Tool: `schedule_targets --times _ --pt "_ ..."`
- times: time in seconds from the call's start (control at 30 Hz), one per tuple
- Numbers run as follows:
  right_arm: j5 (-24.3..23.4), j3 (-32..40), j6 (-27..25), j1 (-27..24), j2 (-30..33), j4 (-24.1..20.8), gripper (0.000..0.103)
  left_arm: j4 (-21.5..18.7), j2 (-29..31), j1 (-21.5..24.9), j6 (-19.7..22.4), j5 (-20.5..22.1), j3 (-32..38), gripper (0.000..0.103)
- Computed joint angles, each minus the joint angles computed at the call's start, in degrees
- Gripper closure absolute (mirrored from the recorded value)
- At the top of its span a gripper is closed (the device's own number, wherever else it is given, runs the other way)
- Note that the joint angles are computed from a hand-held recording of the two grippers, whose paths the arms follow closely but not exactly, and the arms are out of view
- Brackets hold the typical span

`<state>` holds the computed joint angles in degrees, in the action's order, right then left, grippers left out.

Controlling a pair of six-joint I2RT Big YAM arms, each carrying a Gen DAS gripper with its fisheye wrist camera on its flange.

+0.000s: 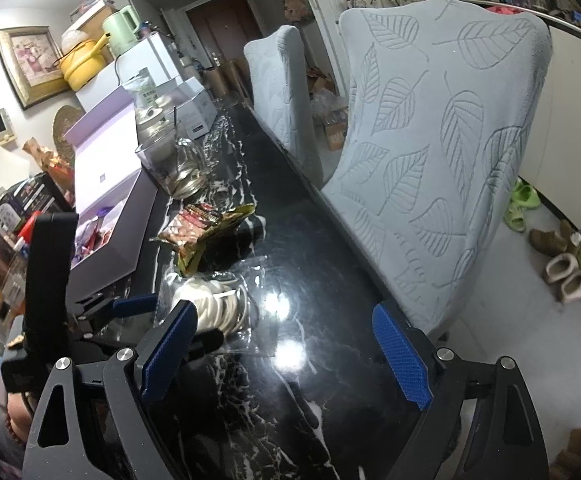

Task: Organize soft objects
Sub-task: 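Move both tools toward the candy bag and cereal packet on the table, then grasp the clear rose-candy bag with left tool while right tool grasps cereal packet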

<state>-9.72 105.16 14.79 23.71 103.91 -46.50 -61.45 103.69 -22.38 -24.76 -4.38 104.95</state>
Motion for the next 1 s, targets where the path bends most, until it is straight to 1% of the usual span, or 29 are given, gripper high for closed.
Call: schedule_targets --times 0.1,0.17,0.27,0.3,0.37,0.4,0.5,0.53,0.57,0.63,0.73,0.87,1.0 --pt "0.3 0.2 0.2 0.0 0.1 -0.3 0.013 -0.8 1.0 -0.1 -0.6 -0.8 1.4 0.001" --pt "0.4 0.2 0.3 -0.1 0.2 -0.4 0.013 -0.6 1.5 0.0 -0.8 -1.1 2.0 0.001" --pt "0.4 0.4 0.8 -0.2 0.4 -0.6 0.013 -1.1 2.5 -0.3 -0.6 -3.1 3.1 0.006" --pt "0.5 0.5 0.9 -0.2 0.4 -0.7 0.013 -0.6 2.4 -0.7 -0.4 -4.4 2.9 0.010" --pt "0.8 0.6 0.9 -0.2 0.5 -0.7 0.013 1.3 1.5 -0.9 0.1 -5.0 1.5 0.026" --pt "0.8 0.6 0.9 -0.2 0.5 -0.7 0.012 3.4 0.6 -0.9 0.6 -4.1 0.0 0.046" --pt "0.5 0.8 1.2 -0.2 0.6 -0.7 0.012 5.4 -0.2 -0.7 1.5 -1.9 -1.2 0.058" --pt "0.4 0.9 1.2 -0.2 0.7 -0.7 0.012 6.2 -0.5 -0.6 1.6 -1.2 -1.8 0.064" --pt "0.3 0.9 1.2 -0.3 0.8 -0.7 0.012 7.1 -1.1 -0.4 1.6 -0.4 -2.5 0.067" --pt "0.0 1.0 1.4 -0.2 0.9 -0.7 0.012 8.3 -2.1 -0.4 2.1 -0.1 -3.6 0.075" --pt "-0.2 1.4 1.5 0.0 1.0 -0.8 0.012 9.2 -3.6 -0.7 2.8 -1.1 -4.9 0.080" --pt "0.3 2.2 0.8 0.6 1.4 -1.2 0.012 10.3 -6.2 -0.3 2.2 -0.4 -7.5 0.081" --pt "-0.3 3.7 0.0 1.2 2.4 -1.7 0.012 11.4 -9.9 0.5 1.0 -0.3 -10.3 0.081"
